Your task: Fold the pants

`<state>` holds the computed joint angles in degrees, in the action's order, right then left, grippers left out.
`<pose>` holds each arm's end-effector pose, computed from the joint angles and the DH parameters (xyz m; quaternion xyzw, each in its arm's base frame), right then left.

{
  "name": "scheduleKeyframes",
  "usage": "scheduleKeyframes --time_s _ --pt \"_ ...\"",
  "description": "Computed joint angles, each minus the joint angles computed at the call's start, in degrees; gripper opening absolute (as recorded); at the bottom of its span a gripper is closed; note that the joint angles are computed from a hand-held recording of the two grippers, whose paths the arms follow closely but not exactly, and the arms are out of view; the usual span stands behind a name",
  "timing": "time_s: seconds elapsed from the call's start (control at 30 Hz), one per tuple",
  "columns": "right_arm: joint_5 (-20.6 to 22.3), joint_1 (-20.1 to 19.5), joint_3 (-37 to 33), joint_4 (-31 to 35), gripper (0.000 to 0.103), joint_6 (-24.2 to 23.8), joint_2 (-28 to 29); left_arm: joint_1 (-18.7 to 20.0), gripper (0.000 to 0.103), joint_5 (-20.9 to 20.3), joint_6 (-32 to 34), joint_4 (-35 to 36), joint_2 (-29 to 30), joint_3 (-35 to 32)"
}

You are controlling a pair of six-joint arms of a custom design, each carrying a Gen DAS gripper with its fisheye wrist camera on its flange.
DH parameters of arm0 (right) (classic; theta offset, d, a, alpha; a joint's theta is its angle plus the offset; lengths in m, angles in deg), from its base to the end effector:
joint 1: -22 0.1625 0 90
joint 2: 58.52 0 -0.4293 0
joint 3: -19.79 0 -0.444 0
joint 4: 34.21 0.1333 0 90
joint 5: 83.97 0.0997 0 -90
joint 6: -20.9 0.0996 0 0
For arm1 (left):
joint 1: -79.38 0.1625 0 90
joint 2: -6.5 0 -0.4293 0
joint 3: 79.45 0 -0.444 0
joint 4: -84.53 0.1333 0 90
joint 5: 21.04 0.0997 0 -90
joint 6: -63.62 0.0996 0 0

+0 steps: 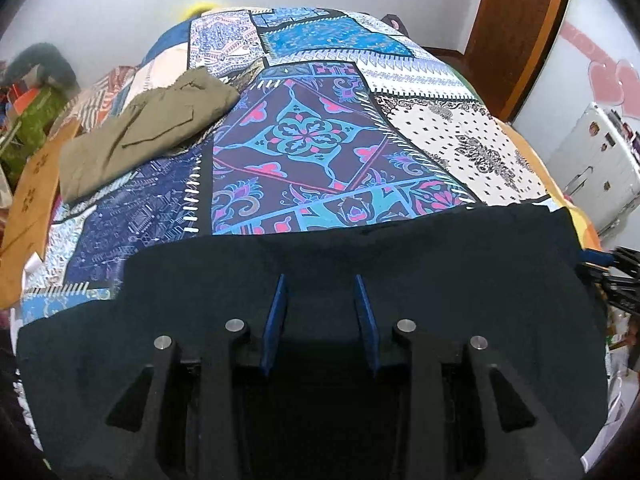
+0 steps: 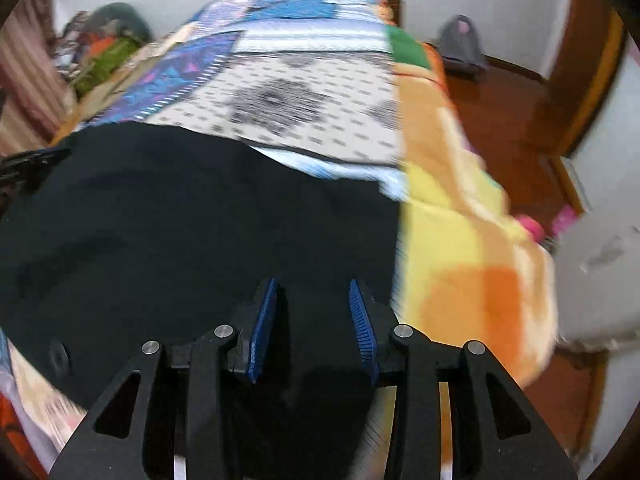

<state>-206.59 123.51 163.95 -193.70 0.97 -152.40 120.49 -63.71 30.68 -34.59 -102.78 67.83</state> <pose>0.1531 -0.3530 0.2029 0.2113 -0.9236 0.1394 0.2879 -0.0874 -0.3504 0.2123 0.1575 0.9000 -0.2085 0.3489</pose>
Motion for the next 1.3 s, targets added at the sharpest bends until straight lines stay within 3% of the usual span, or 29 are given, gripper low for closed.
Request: scheduleKeyframes --time_s 0.17,0.3,0.47,0.57,0.7,0.8,0.97,1.03,1.13,1.23,1.3 --pt "0.62 -0.90 3.74 5.86 0.038 4.70 -11.74 -2.74 0.035 -0.99 -4.56 5.95 -3.71 -0.06" --pt "3.17 -1.41 6.06 7.89 0.038 5.63 -15.80 -7.24 0.036 -2.81 -9.20 11.65 -8.83 0.88" --pt "5.89 -3.45 7.87 7.02 0.037 6.07 -15.34 -13.15 0.037 -4.55 -14.49 18.80 -13.05 1.94" --pt "7.86 -4.69 8.70 6.28 0.028 5.24 -16.72 -15.53 0.042 -4.99 -17.21 22.05 -13.98 2.52" --pt "5.83 -2.09 9.65 3.03 0.012 2.83 -16.27 -17.40 0.042 -5.03 -19.00 24.39 -13.54 3.27" --pt "3.66 -0.32 9.81 0.38 0.010 0.78 -14.40 -17.64 0.043 -4.88 -19.54 24.44 -13.83 3.79" --pt "3.07 -0.67 9.62 -0.63 0.008 -0.51 -14.47 -16.89 0.048 -4.91 -19.45 23.51 -14.86 4.40" --pt "2.27 -0.43 9.51 -0.94 0.008 -0.84 -13.31 -17.36 0.055 -4.14 -19.65 24.35 -15.05 4.71" --pt "0.37 0.45 9.09 -1.79 0.009 -1.48 -11.06 -16.84 0.057 -4.07 -19.69 24.08 -15.77 4.74" --pt "-0.26 1.20 7.95 1.35 0.013 -0.66 -12.34 -18.43 0.056 -3.10 -23.23 29.86 -18.28 3.66" --pt "-2.63 2.81 6.94 2.40 0.014 1.05 -12.03 -21.48 0.056 -1.32 -28.17 38.30 -22.91 2.56"
